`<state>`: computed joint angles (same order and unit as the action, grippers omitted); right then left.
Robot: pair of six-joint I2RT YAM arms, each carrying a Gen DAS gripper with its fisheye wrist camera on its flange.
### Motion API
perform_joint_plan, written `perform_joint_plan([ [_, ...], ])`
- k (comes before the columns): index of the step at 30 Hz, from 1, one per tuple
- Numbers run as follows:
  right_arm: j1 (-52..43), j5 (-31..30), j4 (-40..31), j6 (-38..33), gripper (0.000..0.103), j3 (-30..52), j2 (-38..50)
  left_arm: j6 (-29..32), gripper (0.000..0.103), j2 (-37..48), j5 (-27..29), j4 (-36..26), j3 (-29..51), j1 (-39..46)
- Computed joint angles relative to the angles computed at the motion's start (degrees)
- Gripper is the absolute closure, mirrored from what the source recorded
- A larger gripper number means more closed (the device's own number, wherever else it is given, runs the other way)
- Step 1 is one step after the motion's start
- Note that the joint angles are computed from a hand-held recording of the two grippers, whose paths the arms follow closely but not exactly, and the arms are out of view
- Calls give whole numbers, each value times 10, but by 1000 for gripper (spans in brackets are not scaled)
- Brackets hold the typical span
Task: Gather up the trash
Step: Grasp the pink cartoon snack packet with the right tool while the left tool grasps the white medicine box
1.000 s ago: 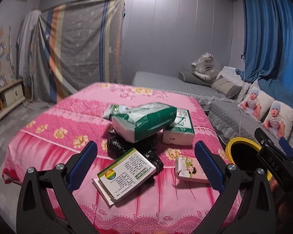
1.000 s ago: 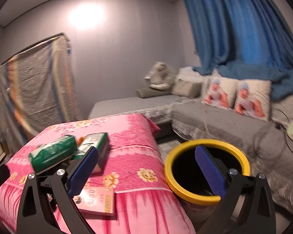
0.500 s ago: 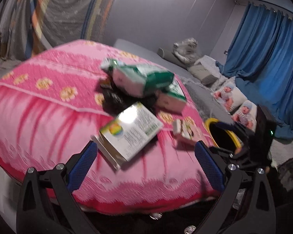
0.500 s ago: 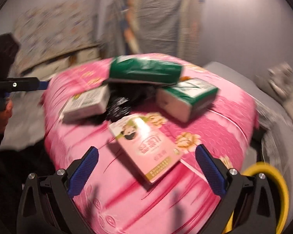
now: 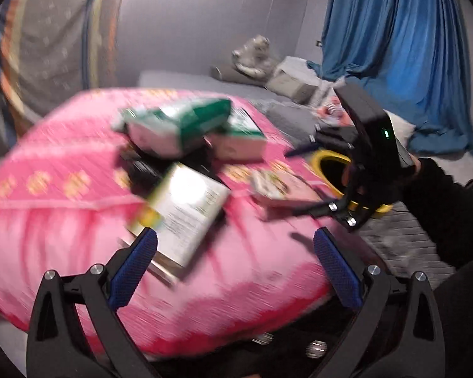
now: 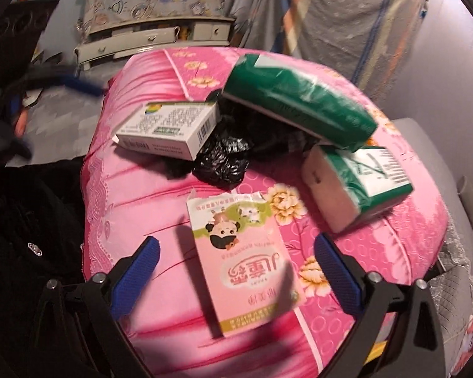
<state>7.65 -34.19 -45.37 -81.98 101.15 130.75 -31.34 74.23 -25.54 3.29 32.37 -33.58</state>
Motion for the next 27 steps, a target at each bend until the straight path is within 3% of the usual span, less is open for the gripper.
perform_joint_plan([
  [2,3,6,-7,9,17,25,19,33,8,-5,25,-31,12,34],
  [3,4,8,-28,10,20,56,38,63,8,-7,65,-33,12,59],
  [6,7,16,-59,9,31,102,70,121,8,-5,116,-14,1,97],
  [8,8,22,-71,4,38,117,81,128,8,8,134,-26,10,118],
  [10,7,22,-73,7,40,118,84,144,8,23,193,-24,20,158],
  [14,-2,1,-88,31,44,129,87,171,8,55,244,-38,43,193],
  [17,-21,-32,-150,45,49,183,109,215,8,77,266,-45,60,206],
  [21,-60,-108,-291,39,51,293,153,284,8,104,288,-60,88,216],
  [25,-97,-161,-369,39,51,324,160,335,8,153,292,-88,130,226],
  [27,-111,-181,-384,45,51,297,138,347,8,180,295,-96,150,230],
])
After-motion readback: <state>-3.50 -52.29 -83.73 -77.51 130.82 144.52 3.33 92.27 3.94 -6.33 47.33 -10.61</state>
